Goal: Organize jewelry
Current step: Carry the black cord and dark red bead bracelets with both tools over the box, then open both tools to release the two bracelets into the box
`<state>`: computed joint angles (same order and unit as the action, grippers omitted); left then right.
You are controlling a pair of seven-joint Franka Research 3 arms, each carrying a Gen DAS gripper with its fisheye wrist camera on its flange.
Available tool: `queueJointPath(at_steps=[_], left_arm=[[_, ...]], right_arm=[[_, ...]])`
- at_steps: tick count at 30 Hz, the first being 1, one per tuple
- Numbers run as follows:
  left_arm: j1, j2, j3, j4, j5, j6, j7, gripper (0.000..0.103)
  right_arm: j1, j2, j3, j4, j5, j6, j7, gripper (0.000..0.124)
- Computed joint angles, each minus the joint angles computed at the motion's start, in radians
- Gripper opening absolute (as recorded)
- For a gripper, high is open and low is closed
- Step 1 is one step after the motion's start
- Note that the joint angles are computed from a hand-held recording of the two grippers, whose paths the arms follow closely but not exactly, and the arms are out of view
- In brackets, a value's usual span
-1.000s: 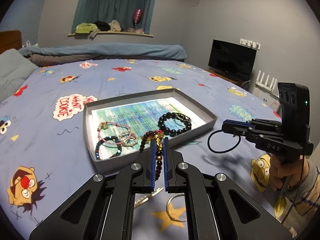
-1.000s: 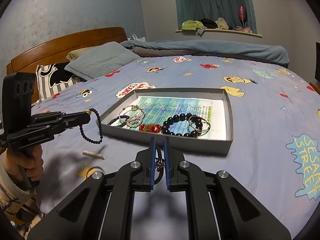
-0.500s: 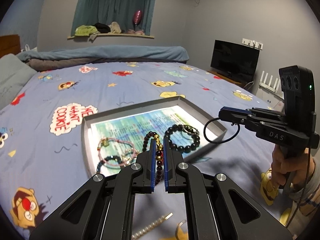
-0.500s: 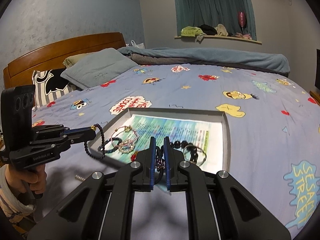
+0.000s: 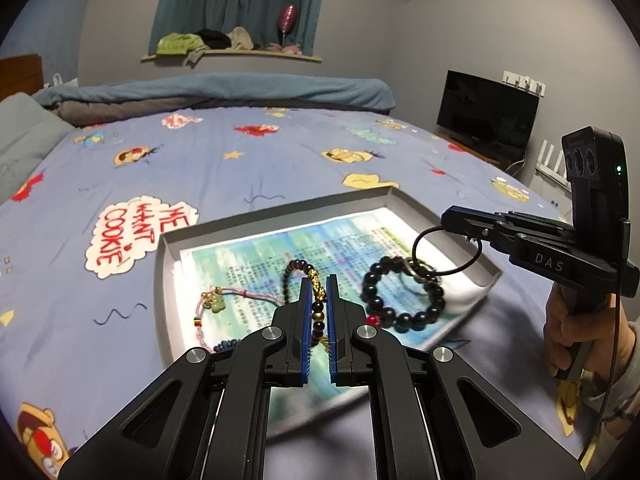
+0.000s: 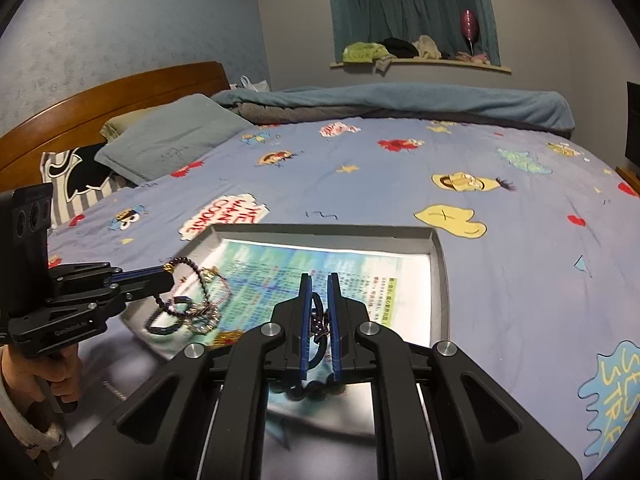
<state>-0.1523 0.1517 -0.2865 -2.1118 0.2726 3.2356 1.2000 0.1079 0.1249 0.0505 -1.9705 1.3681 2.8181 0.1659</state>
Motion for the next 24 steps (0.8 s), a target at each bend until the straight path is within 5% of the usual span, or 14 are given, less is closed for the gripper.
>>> queueJointPath(at_steps=[4, 9, 13, 15, 18, 24], left_arm=[[0.082, 0.038, -0.089, 0.022, -0.038, -0.011, 0.04, 0.007], [0.268, 0.084, -0.288, 0.039, -0.117, -0.026, 0.122, 0.007], [0.333, 0.101, -0.361, 0.048, -0.166, -0.049, 0.17, 0.008], [0.391, 0.113, -0.427, 0.049, -0.209, -0.059, 0.211, 0.018], [0.386, 0.103, -0.42, 0.038, -0.237, -0.052, 0.231, 0.035], [0.369, 0.072, -0.4, 0.017, -0.273, -0.066, 0.263, 0.038]], right_arm=[[-0.005, 0.046, 0.0, 0.03, -0.047, 0.004, 0.052, 0.008], [-0.018, 0.071, 0.011, 0.044, -0.096, 0.008, 0.109, 0.008], [-0.028, 0.074, 0.023, 0.045, -0.096, 0.015, 0.112, 0.008], [-0.032, 0.076, 0.026, 0.047, -0.098, 0.013, 0.115, 0.01], [-0.037, 0.071, 0.03, 0.042, -0.076, 0.015, 0.099, 0.026], [-0.046, 0.048, 0.025, 0.016, 0.05, -0.005, -0.003, 0.033]])
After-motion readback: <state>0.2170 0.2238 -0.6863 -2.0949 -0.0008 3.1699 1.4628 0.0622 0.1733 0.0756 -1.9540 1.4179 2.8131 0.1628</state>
